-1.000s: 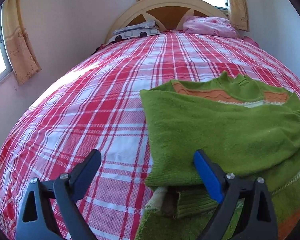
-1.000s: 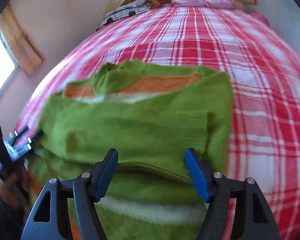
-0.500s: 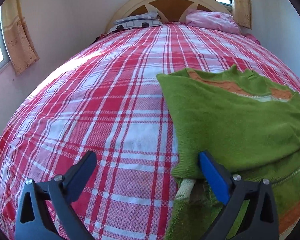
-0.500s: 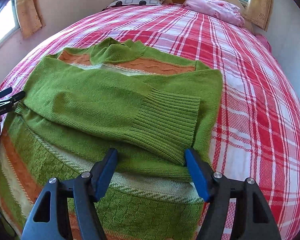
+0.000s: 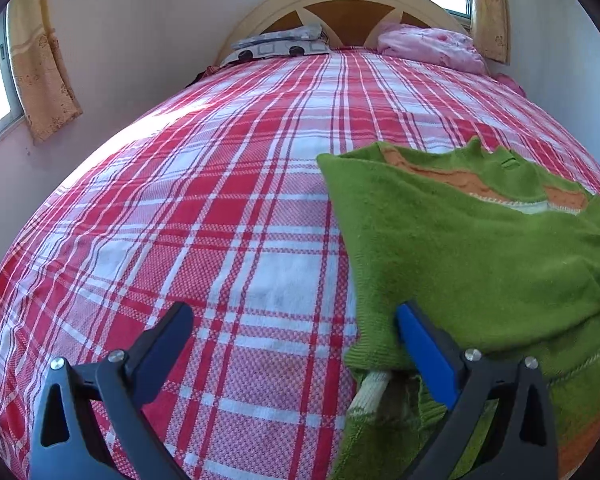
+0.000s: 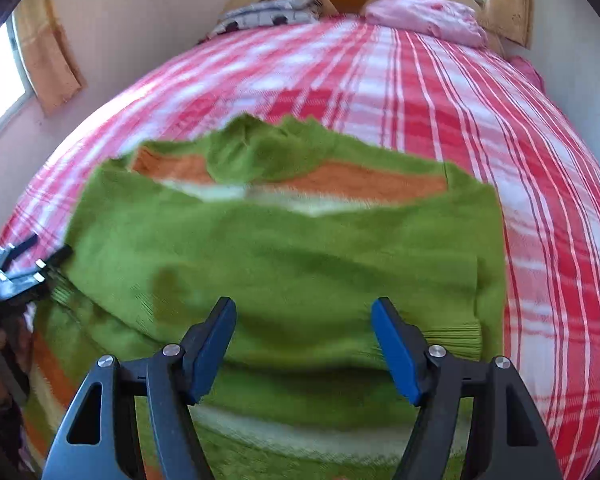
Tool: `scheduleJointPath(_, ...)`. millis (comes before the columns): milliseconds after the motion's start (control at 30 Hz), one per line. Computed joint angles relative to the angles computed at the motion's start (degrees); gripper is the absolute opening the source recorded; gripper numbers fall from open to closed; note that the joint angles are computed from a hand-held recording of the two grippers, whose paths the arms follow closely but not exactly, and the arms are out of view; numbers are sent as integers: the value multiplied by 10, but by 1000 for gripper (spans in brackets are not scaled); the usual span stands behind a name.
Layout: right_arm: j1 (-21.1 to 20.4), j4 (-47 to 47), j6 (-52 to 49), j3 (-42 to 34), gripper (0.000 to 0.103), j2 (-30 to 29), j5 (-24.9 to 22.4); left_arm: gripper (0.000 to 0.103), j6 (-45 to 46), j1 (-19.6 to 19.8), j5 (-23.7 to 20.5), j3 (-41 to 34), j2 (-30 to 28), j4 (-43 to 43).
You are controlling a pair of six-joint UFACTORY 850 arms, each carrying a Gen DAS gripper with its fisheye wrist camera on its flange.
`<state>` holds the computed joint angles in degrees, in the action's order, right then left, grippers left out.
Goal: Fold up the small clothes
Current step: 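Press and smooth the folded sleeves flat with the right tool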
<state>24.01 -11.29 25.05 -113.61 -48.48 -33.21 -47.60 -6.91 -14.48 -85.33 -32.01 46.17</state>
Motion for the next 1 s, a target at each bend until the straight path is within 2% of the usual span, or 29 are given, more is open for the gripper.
scheduleJointPath(33,3,-18,9,20,71,11,8,103,6,1,2,1,0,-6)
scheduleJointPath(67,4,-39,19,63,71,36,36,103,32,2,2,-2,-1,-32)
scheduleJointPath(167,-5,-18,13,137,71,79,84,103,81,4,4,-4,-4,-84)
scheduleJointPath(300,-2,-82,51,175,71,97,117,103,-8,-4,0,6,3,17)
scheduleJointPath(400,5,-152,115,175,73,93,115,103,-71,-10,-2,18,12,90)
scheduleJointPath(533,2,-135,113,171,74,93,116,103,-126,-11,8,43,33,140)
scheduleJointPath(600,-1,-128,110,180,74,99,127,103,-129,-10,13,54,42,140)
scheduleJointPath(700,-3,-120,110,196,74,108,143,103,-177,-12,18,74,56,192)
scheduleJointPath(1000,-1,-114,109,212,74,122,143,103,-182,-14,30,105,81,201)
